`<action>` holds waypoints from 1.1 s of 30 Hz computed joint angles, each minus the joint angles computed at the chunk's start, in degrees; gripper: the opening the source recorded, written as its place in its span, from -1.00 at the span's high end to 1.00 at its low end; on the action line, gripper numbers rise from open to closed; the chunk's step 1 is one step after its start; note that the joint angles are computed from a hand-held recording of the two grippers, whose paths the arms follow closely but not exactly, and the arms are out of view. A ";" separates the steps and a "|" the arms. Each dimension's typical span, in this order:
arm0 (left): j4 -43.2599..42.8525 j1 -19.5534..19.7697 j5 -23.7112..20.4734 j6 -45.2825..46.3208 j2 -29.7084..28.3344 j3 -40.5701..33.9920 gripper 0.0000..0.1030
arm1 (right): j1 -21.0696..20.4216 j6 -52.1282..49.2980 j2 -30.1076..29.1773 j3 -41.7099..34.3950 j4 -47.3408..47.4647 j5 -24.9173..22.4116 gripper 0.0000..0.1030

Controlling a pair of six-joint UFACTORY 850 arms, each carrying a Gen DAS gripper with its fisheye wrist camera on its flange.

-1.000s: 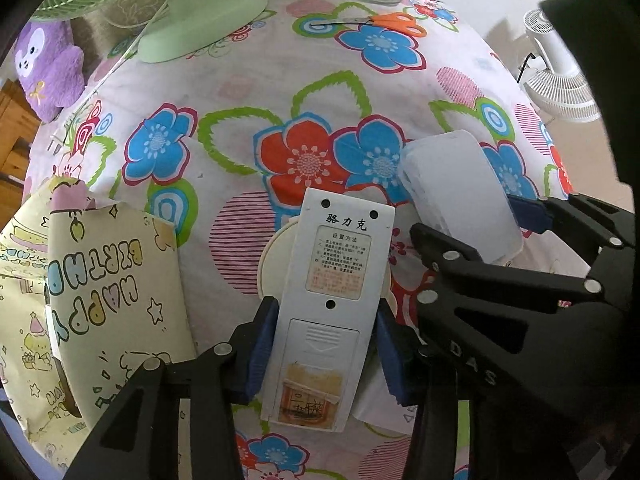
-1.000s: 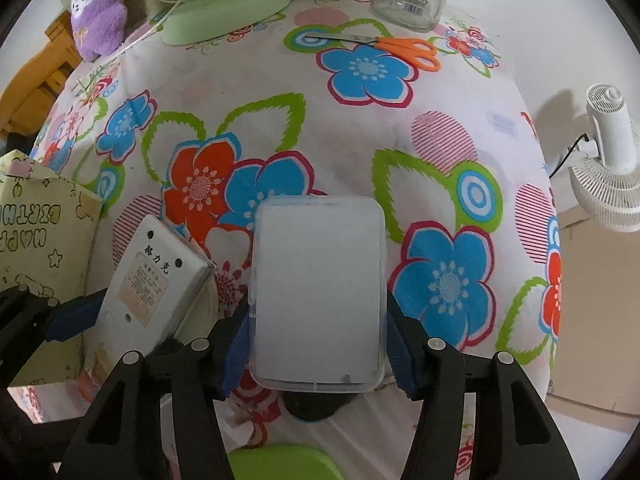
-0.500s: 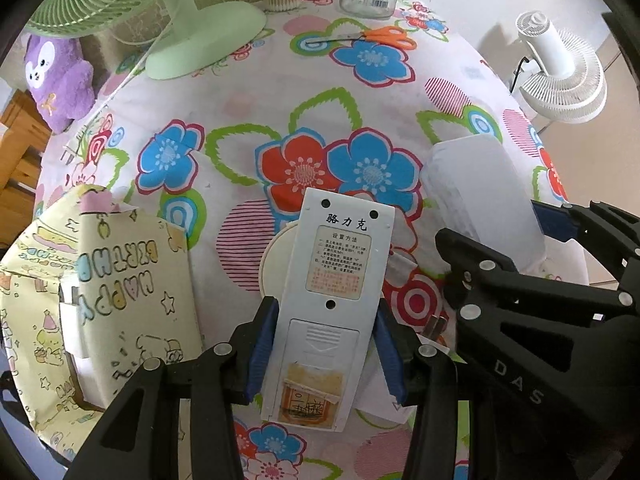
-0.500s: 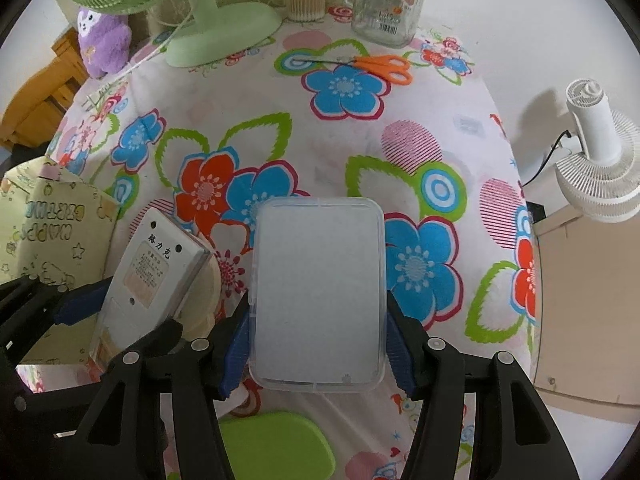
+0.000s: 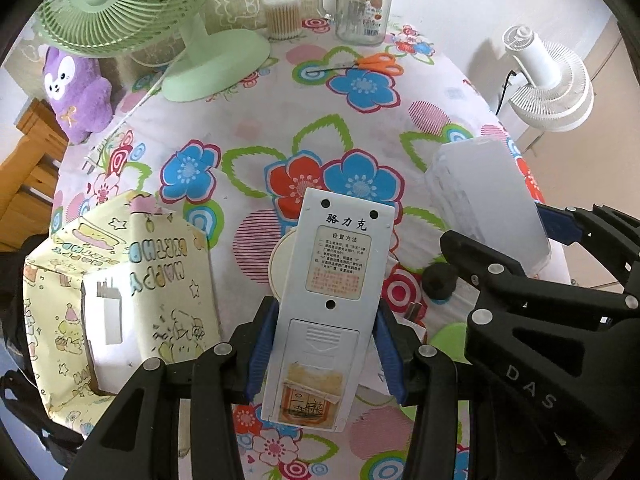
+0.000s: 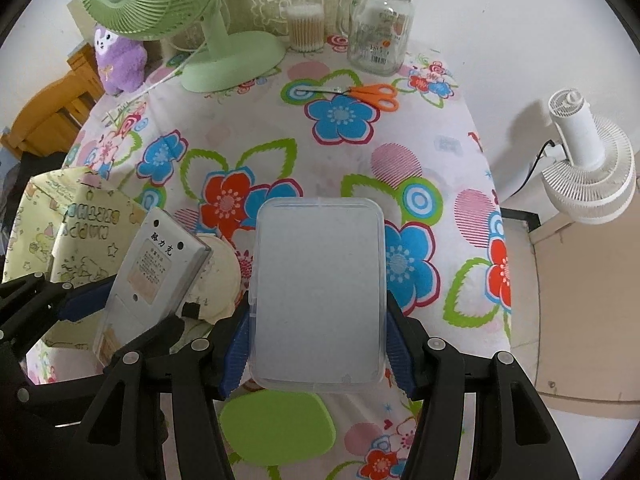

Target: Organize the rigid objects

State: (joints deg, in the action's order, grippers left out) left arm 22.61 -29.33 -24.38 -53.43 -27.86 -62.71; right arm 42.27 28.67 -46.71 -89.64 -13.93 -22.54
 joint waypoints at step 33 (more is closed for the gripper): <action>9.76 -4.54 -1.52 -13.35 10.62 6.24 0.05 | 1.83 17.07 13.63 13.96 -15.17 5.49 -0.19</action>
State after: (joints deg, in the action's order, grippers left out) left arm 32.37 -33.87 -25.90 -66.78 -17.24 -56.46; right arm 44.10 45.74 -33.08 -75.68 -29.10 -17.05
